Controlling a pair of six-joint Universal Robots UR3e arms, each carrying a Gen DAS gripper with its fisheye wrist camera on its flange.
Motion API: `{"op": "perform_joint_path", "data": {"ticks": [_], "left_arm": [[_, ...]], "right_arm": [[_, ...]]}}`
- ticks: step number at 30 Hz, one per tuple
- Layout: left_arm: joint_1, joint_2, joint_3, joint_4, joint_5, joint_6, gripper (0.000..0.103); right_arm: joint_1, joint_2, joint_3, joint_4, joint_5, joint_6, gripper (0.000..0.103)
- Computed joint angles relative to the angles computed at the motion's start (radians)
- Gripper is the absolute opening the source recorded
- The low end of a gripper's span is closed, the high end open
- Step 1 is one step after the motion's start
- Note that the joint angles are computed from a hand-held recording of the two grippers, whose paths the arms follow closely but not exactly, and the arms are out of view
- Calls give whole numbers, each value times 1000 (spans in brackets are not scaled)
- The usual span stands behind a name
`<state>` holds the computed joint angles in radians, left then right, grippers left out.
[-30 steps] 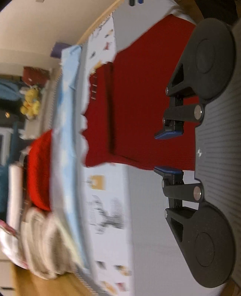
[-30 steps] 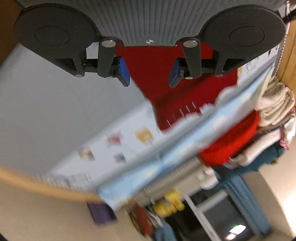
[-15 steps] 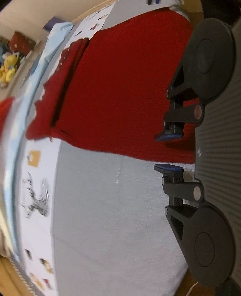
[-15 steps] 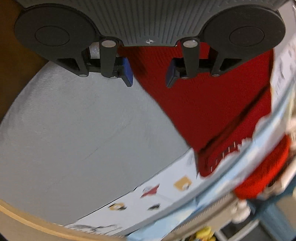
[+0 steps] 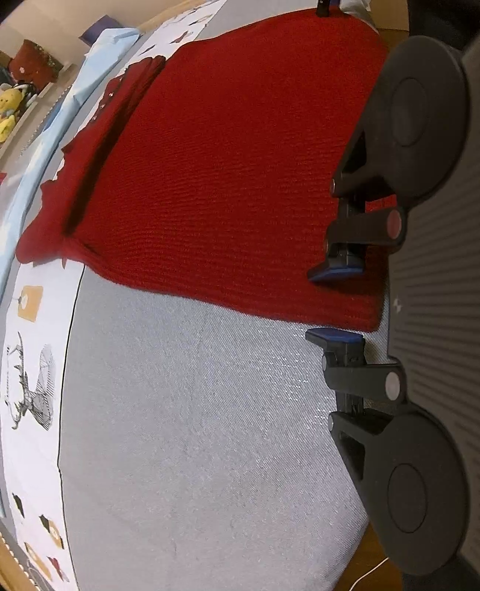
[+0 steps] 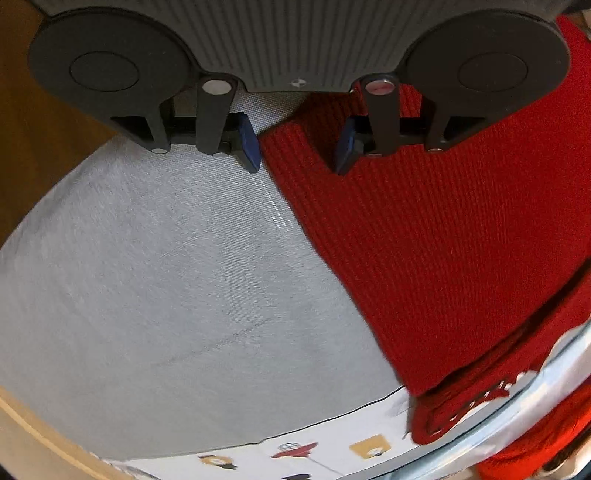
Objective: Fold small clothes
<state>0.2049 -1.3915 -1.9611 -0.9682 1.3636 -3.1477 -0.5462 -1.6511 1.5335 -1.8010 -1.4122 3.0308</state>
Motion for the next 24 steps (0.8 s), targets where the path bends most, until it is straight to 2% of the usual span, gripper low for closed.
{"op": "perform_joint_path", "data": {"ticks": [1,2,5,7,9,12,14,16,22,23,24], "left_arm": [[2,6,-5,3,-7,9,17],[8,34,-19,-5,-15,21,12],[27,99,-32,-5,-47,31,10],[88,166,-55,-19,-133,38,11],[112,179,-59,-40,-159,45,11],[100,128,-32,-102,-131,37,13],[89,102,-20,-136,-115,41,23],[84,99,-23,-135,-107,54,24],[86,87,-22,-119,-104,49,22],[81,89,-24,-109,-99,54,14],[82,93,-39,-84,-97,66,13]], "right_arm": [[9,1,3,-9,-4,-1,37],[7,-6,8,-8,5,-9,25],[-16,-25,13,-1,64,-28,18],[-70,-77,37,-4,146,-9,18],[-125,-118,62,3,221,4,18],[-99,-86,48,16,139,40,21],[-76,-58,32,34,114,59,29],[-39,-39,22,23,75,54,35],[18,-10,21,-11,32,29,39],[32,-2,19,-21,26,38,35],[37,-3,19,-23,23,36,31]]}}
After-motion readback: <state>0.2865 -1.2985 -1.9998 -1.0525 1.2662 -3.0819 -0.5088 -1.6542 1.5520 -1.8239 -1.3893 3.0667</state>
